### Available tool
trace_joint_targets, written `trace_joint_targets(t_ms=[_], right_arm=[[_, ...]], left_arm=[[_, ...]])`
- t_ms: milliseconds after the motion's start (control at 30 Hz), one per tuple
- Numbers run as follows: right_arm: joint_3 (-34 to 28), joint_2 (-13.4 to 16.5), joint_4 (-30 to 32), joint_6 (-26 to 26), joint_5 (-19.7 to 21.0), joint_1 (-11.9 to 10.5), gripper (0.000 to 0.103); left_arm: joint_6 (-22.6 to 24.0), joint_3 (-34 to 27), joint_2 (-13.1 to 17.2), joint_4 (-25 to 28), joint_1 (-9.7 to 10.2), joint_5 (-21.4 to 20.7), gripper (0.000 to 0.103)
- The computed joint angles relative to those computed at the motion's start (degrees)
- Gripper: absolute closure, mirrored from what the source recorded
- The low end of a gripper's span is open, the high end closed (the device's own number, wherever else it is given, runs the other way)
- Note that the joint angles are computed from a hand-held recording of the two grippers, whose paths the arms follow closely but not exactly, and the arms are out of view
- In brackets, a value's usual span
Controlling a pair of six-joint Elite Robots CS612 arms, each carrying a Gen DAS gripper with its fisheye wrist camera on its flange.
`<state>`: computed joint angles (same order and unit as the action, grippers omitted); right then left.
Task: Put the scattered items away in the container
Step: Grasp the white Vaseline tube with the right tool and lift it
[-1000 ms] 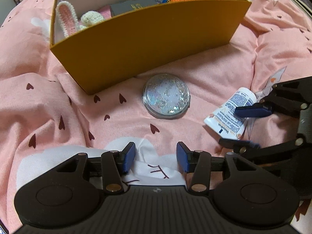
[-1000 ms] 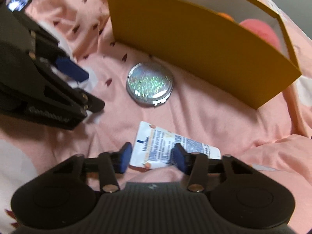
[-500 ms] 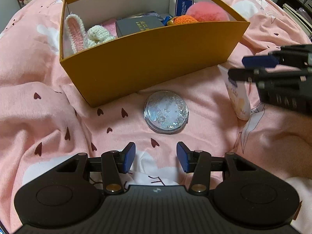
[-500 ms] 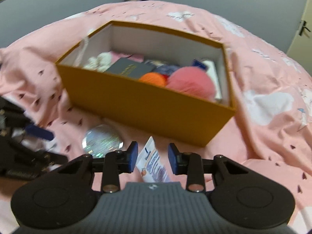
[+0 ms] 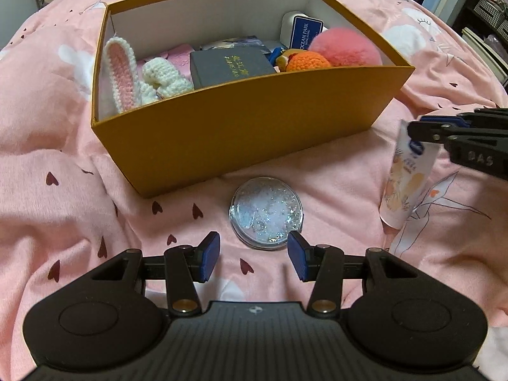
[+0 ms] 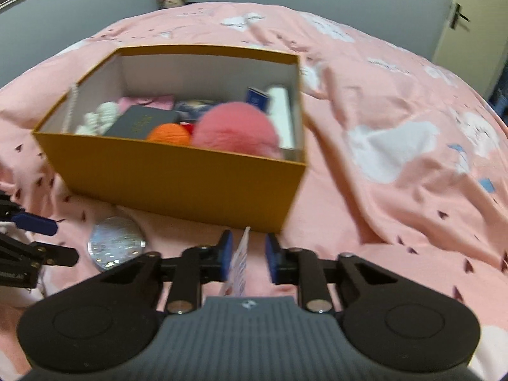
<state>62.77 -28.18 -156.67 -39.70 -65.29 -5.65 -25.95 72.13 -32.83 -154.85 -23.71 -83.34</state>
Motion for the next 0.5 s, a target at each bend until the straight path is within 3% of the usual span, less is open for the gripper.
trace_joint_targets(t_ms=[200, 333, 500], right_arm=[[-2.6, 0.6, 9.7, 1.6, 2.2, -0.9, 0.084], [-2.3, 0.9, 8.4, 2.1, 1.4, -0.7, 0.093], [-1.6, 0.9, 6.8, 0.5, 1.3, -0.6, 0.093]], left_arm=[[0.2, -0.6, 0.5, 0.1, -0.04, -0.2, 0.048], [-1.3, -1.5, 1.4, -0.3, 0.04, 0.8, 0.048], [-4.7, -4.3, 3.3, 1.0, 0.29, 1.4, 0.046]])
